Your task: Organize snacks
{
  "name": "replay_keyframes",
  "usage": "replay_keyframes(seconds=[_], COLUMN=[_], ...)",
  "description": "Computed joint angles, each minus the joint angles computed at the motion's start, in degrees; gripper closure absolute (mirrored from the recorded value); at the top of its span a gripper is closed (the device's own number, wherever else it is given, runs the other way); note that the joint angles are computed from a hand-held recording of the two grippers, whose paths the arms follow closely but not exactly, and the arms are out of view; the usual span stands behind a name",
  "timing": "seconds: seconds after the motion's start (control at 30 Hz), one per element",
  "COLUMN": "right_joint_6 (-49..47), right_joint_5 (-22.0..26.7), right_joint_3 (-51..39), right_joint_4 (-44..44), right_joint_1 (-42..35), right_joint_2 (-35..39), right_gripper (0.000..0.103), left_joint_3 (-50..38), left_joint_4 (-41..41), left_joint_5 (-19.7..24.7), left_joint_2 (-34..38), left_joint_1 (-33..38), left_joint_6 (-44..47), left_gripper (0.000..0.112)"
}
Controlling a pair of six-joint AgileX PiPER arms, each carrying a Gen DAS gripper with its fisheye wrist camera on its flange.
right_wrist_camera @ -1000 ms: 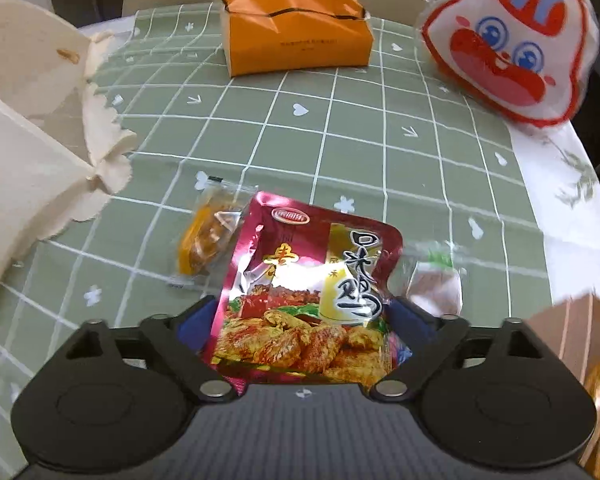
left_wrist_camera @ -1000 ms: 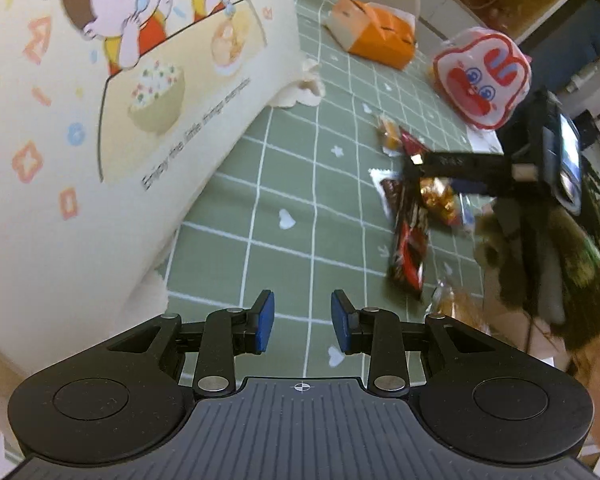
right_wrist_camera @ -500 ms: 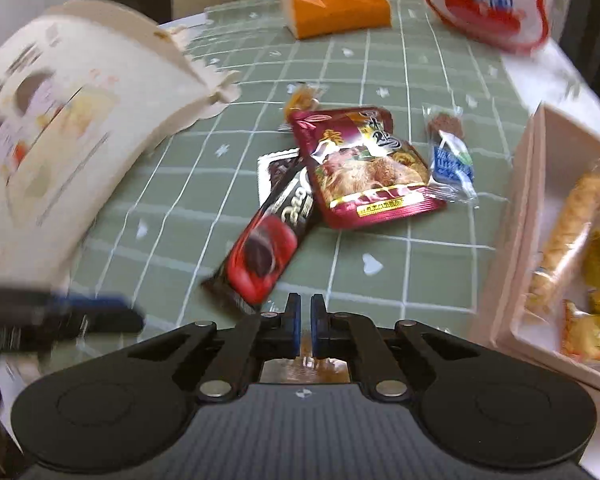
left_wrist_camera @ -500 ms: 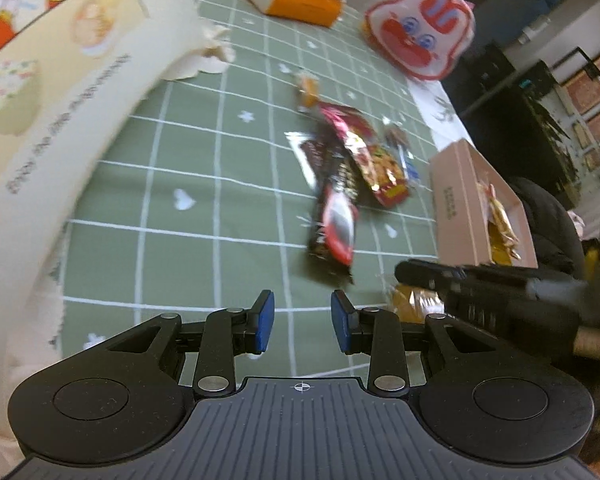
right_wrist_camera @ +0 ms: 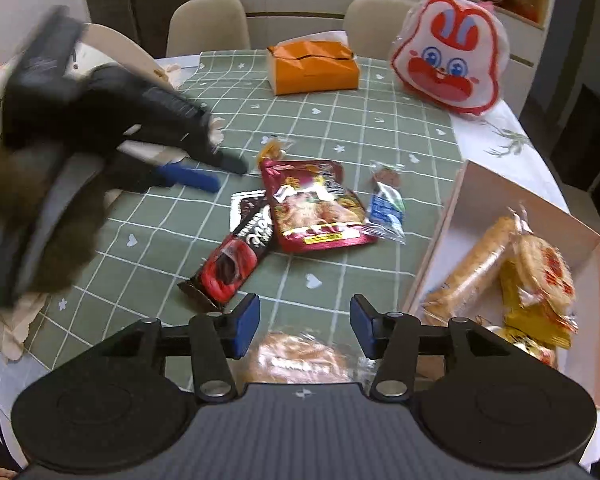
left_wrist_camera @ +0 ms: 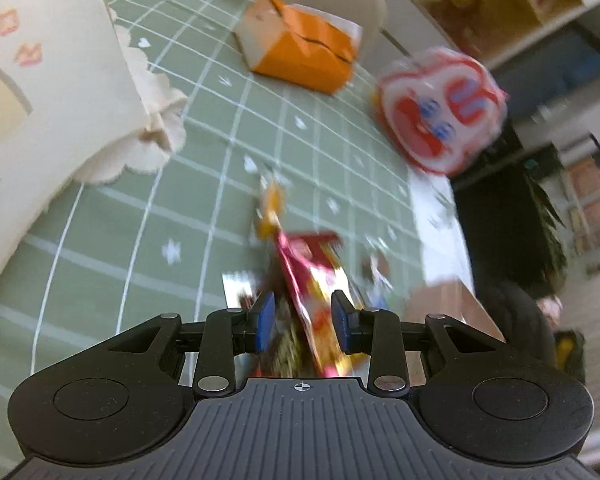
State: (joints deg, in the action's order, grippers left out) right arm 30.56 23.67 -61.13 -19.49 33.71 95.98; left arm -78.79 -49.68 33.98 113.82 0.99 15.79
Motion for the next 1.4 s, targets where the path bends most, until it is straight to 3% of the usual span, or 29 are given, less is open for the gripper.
replay_keyframes(seconds=[0.1,0.23,0.27,0.37,0.53,0.6,0.67,0.8,0.87,0.97,1.1,1.2,1.3,1.4], right_joint_6=[-0.19,-11.35,-11.57,-14.30,-20.87,-21.67,-21.00,-27.23,-26.73,-32.38,-32.22,-36.02,-39.32,-36.47], right_joint_5=[0.07,3.61,5.59,13.00,26.57,29.00,26.01,25.93,21.53,17.27,11.92,9.17,8.39,7.70], right_joint_3=[-1.31,-14.81,-19.08,-36.26,-64.91,-69.49,-65.06,-60.15,-51.96,-42.63,-32.88,-27.40,-24.12,-21.62], right_joint_4=[-1.22,5.04,4.13,0.59,-1.92,-3.49,-4.48,7.29,7.09,16.06,16.94,22.97,28.60,27.86], right_joint_1=[-2.34,-7.92,-8.36,-8.87,-7.73,-6.77,-6.12,-7.49,-6.64,-6.64,-3.59,-3.34,-3.38,-3.15], right_joint_2=[0.02,8.44,11.31,23.89,44.81,48.63,46.61,43.12,39.25,33.85,28.74,25.75,23.72,22.00], right_gripper=[0.053,0.053,0.055,0.077,0.078,0.079,0.079,0.083,0.083,0.086,0.095,0.095,0.095,0.090], left_joint_3=[-4.21,-6.18,-6.04,-4.25,-2.66,-1.75,-0.76,-0.21,1.00,2.34,7.21,12.03,14.03,12.02], left_joint_4=[1.60,-1.82,-2.44,-5.25,-8.15,-10.42,-14.16,-19.43,-20.77,-21.35,-21.25,-23.19,-23.20,-20.43], left_joint_5=[0.91,3.57,3.57,2.33,2.69,3.18,3.70,6.85,7.37,8.92,7.35,6.28,6.03,6.31], left_joint_2=[3.97,7.15,7.41,6.80,6.94,6.94,7.12,8.44,8.09,7.57,3.92,0.82,-0.96,-1.37], left_joint_1=[-0.40,-0.51,-0.61,-0.63,0.54,1.56,2.62,3.99,4.12,4.66,4.98,6.25,7.15,7.69], left_joint_6=[-1.14,3.79,4.85,9.28,11.38,13.15,16.74,22.05,24.31,25.87,27.94,30.62,31.44,29.67], left_gripper=[0.077,0.077,0.077,0.077,0.077,0.077,0.077,0.077,0.077,0.076,0.078,0.088,0.088,0.088])
